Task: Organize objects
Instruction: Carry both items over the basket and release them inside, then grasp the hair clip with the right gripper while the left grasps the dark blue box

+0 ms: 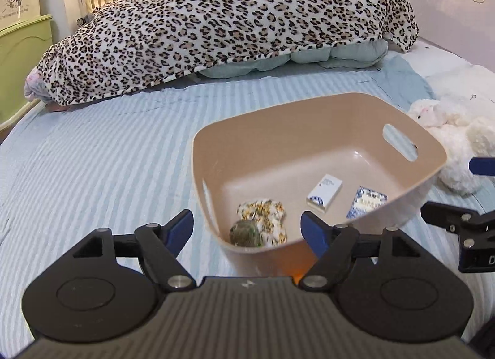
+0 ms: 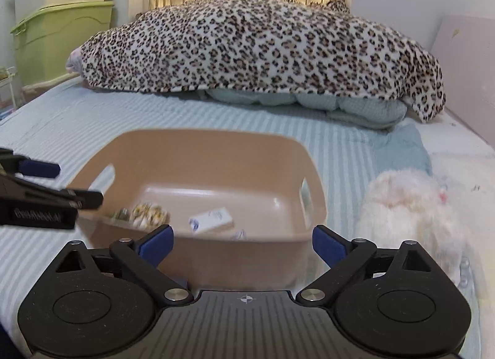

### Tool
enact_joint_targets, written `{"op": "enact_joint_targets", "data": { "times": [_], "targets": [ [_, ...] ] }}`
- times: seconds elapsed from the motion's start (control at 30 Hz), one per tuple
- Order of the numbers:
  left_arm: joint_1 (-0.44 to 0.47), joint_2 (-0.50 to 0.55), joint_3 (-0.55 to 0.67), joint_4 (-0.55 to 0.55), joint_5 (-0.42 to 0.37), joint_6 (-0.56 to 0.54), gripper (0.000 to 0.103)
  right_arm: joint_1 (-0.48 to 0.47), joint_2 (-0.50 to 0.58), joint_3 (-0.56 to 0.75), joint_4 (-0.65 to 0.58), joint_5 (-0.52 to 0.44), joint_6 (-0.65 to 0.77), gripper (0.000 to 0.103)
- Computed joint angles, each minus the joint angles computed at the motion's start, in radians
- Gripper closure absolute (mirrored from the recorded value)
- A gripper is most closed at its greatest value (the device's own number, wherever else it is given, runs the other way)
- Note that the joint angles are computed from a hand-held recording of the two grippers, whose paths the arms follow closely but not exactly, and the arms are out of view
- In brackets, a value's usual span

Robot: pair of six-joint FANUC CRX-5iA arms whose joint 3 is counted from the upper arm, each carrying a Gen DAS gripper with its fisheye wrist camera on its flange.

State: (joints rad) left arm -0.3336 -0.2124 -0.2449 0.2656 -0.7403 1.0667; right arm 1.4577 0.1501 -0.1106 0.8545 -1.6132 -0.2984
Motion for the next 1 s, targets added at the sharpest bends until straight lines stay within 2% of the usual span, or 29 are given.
{"op": "enact_joint_targets", "data": {
  "times": [0.2,0.47,0.7,1.0],
  "targets": [
    [0.033,-0.029,-0.036,0.012,-0.057,-0.045,0.026,0.03,0.004,-0.016,-0.07,0.005,-0.037,0.005],
    [0.06,0.004,-0.067,-0.011,-0.103,-0.058,0.026,0.022,0.011,-0.06,-0.155,0.066,-0.056,0.005],
    [0.066,0.043,-0.094,-0.012,-0.094,-0.082,0.026,-0.007,0.007,-0.095,-0.2,0.117,-0.066,0.005],
    [0.067,0.076,-0.132,0.057,-0.046,-0.16,0.025,-0.053,-0.006,-0.157,-0.203,0.216,-0.079,0.005]
  ]
}}
